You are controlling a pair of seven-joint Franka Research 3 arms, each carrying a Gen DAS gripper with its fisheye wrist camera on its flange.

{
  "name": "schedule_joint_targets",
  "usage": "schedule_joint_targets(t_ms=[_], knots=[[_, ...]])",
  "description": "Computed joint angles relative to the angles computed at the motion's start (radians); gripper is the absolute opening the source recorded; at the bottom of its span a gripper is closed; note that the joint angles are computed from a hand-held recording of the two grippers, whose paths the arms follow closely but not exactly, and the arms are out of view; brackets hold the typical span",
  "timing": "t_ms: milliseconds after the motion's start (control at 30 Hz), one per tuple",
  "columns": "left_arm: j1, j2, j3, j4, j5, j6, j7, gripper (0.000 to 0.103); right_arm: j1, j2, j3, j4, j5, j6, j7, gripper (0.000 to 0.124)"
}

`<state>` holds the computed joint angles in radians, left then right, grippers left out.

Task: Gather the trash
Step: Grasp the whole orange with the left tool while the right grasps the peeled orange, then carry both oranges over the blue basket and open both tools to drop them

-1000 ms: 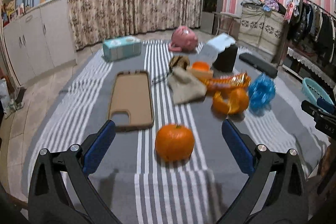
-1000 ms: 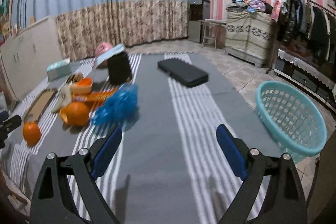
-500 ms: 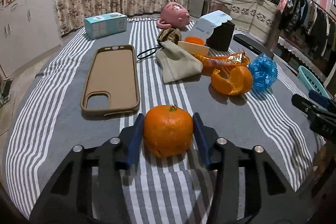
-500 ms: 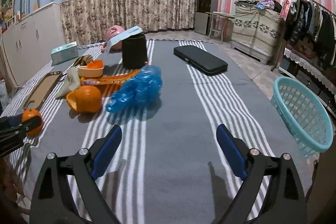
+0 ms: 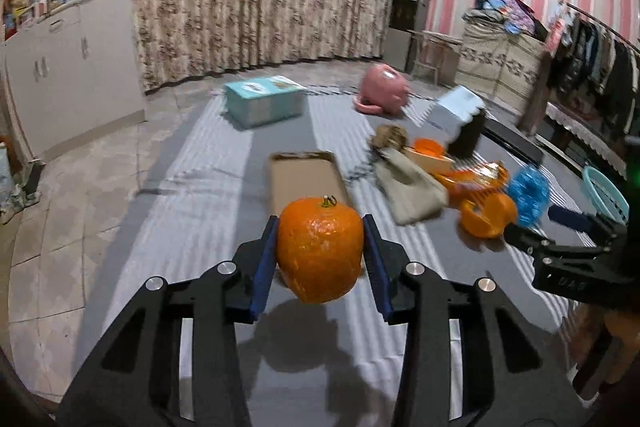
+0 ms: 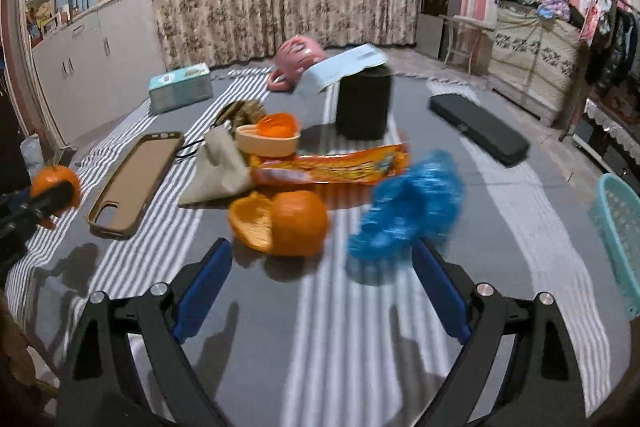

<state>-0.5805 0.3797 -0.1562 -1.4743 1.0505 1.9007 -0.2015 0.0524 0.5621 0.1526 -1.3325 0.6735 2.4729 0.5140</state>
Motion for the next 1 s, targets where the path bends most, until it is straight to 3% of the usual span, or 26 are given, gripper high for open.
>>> schedule_joint_targets(t_ms=[233, 333, 567, 733, 1000], knots=[[0.036, -0.102, -0.020, -0.136, 0.005, -0.011, -0.074, 0.040, 0.106, 0.032, -0.060, 0.021, -0.178, 0.019, 0.144, 0.088], [0.052, -0.114, -0.032, -0.155, 0.008, -0.013, -0.089, 0.040, 0.109, 0.046, -0.056, 0.041, -0.213, 0.006, 0.174, 0.074], [0.065, -0.101, -0.040, -0.139, 0.020, -0.007, -0.080, 0.040, 0.075, 0.049, -0.014, 0.058, -0.188, 0.014, 0.136, 0.048], [0.054, -0.074, -0.034, -0.088, 0.034, -0.019, -0.057, 0.040, 0.038, 0.036, 0.018, 0.061, -0.110, 0.009, 0.072, 0.046], [0.012, 0.009, -0.008, 0.068, 0.058, -0.049, 0.024, 0.040, -0.031, 0.057, 0.027, 0.188, 0.013, -0.091, 0.037, 0.046]])
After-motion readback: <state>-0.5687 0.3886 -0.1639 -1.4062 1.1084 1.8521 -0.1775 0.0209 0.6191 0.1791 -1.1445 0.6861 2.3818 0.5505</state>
